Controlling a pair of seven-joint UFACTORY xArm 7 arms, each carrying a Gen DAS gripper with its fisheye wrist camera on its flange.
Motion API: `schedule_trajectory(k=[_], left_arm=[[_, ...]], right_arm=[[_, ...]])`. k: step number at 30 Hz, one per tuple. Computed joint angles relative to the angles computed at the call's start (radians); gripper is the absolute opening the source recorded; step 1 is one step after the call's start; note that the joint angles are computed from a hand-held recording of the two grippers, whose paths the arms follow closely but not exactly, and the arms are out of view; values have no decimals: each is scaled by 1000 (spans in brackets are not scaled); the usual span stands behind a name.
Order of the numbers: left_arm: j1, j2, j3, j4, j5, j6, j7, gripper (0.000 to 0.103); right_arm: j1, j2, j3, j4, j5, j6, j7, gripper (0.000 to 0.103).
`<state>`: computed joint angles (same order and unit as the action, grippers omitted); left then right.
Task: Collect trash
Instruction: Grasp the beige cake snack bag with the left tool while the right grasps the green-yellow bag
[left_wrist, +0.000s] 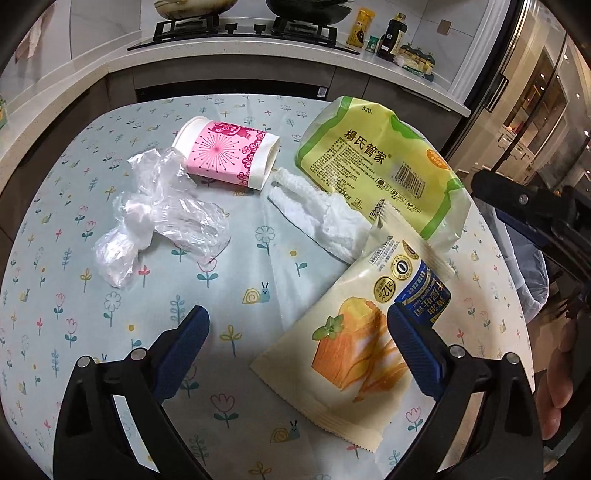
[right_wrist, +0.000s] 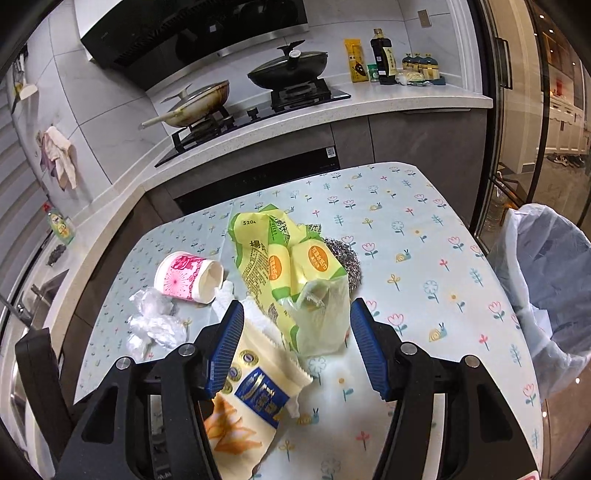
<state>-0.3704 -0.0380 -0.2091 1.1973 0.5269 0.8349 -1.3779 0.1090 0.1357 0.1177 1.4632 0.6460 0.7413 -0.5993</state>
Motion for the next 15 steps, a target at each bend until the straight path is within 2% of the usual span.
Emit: schedule_trajectory(k=[7,8,9,10,12,15], left_arm=[[11,33,22,-17,-75,-127,47,92],[11,37,23,-17,-83,-140,56,89],[11,40,25,-18,-93,-155,68,83],[10,45,26,-17,-110,-167,86,80],[5,54,25,-8,-123,-171,109,65],[-7,61,23,8,-120,-166,126,49]], right_arm=[[9,76,12,59,-60,-6,54,58],[6,84,14,66,-64,3,58,58],[1,88,16,69,-62,9,58,54],[-6,93,20,73,-52,22,52,42],[-18,92,26,73,-29,38,32,35],[-26,69,27,48,-4,35,3,23]])
